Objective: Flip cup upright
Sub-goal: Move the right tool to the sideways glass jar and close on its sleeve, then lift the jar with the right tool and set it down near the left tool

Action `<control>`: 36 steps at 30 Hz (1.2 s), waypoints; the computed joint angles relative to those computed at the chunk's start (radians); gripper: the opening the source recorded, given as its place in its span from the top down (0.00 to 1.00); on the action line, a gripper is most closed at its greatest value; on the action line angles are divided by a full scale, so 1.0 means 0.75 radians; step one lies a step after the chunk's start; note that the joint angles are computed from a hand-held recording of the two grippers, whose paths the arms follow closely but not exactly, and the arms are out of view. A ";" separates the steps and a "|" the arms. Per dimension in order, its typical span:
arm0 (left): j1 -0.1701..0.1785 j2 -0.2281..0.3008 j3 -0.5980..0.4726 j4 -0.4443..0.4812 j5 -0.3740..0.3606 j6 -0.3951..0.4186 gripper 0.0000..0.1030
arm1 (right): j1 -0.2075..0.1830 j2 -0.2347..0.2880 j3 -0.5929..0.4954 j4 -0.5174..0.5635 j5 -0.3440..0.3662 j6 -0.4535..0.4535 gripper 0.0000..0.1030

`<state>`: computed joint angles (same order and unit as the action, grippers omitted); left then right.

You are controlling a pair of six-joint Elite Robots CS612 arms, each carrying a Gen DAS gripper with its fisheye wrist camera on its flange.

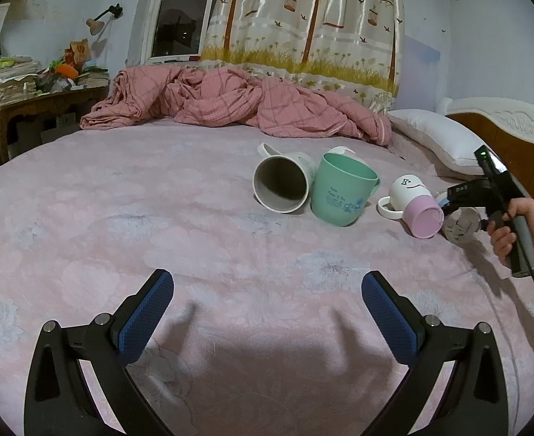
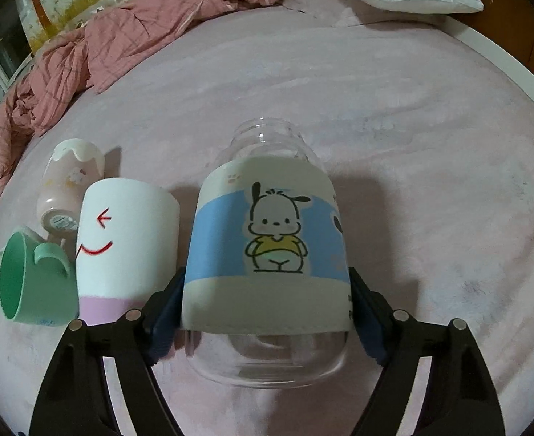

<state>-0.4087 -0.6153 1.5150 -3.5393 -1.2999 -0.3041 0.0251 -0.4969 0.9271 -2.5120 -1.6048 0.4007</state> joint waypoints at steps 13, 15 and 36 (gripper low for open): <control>-0.003 -0.004 0.001 0.002 0.010 0.013 0.00 | 0.047 -0.280 0.542 -0.493 0.320 0.009 0.20; -0.002 -0.004 0.001 0.001 0.010 0.013 0.00 | 0.071 -0.292 0.572 -0.532 0.364 -0.012 0.20; -0.001 -0.009 0.004 -0.005 0.014 0.015 0.00 | 0.147 -0.272 0.592 -0.449 0.444 0.011 0.18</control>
